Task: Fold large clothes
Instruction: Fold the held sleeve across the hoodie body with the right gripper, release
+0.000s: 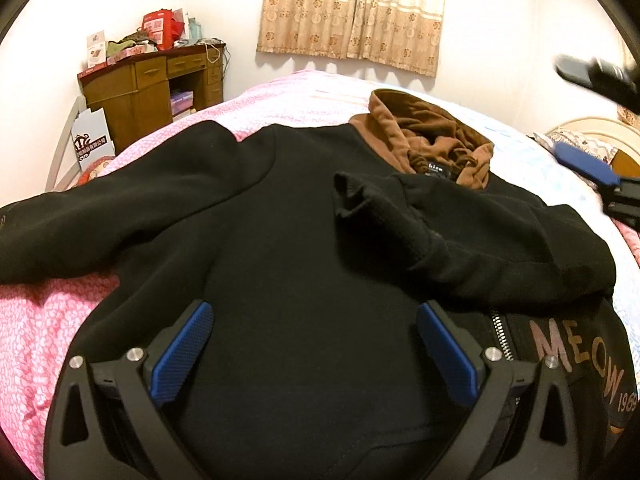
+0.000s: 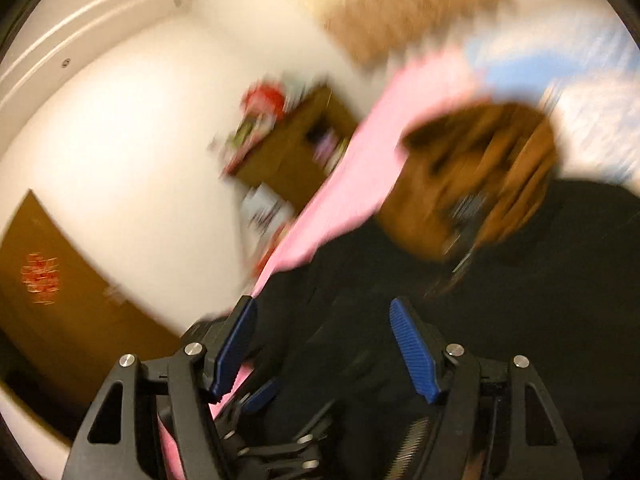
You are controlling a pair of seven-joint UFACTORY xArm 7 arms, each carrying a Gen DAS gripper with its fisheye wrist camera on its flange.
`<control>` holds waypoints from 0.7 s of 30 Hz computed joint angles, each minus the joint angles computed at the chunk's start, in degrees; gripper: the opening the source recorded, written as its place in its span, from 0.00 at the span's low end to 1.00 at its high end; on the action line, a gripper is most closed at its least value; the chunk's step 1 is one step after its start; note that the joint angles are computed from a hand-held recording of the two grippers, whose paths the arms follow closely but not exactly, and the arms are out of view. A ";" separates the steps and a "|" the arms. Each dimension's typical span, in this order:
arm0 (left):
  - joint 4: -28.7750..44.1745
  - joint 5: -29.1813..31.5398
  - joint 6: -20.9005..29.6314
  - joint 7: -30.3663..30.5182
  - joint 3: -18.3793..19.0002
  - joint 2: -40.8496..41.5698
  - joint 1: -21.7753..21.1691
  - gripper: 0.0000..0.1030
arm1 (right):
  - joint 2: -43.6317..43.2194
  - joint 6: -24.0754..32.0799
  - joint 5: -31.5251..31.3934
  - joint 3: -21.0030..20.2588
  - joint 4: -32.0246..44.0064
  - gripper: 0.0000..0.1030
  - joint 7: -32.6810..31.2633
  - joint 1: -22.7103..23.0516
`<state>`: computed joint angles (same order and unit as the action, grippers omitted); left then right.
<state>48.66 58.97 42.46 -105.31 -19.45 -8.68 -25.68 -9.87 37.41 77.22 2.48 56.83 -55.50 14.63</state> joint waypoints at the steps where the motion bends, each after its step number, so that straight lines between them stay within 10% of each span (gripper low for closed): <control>1: 0.02 -0.08 0.07 0.14 0.02 -0.01 -0.01 1.00 | -0.38 -3.89 -3.76 2.85 -0.79 0.65 2.43 -2.11; 3: 0.18 -0.23 0.23 0.35 0.02 0.12 -0.02 1.00 | -0.23 -8.55 -11.62 2.14 -2.56 0.50 8.01 -0.41; 9: 0.32 -0.07 0.22 0.17 0.09 0.25 -0.14 1.00 | 3.28 -12.64 -14.16 2.45 -7.68 0.52 6.95 2.59; 16: -0.31 -1.91 -0.19 1.05 0.09 -0.92 -0.02 1.00 | 0.03 -1.64 -13.35 -1.84 -4.46 0.52 5.93 -0.94; 21: 3.34 -3.02 3.76 3.11 -0.81 -1.52 0.35 1.00 | 1.22 -13.15 -16.56 -2.43 -1.14 0.52 12.89 -4.71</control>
<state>52.00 55.95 46.22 -102.20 -20.25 -10.20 -25.33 -8.66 24.26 60.66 0.05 55.68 -42.61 9.92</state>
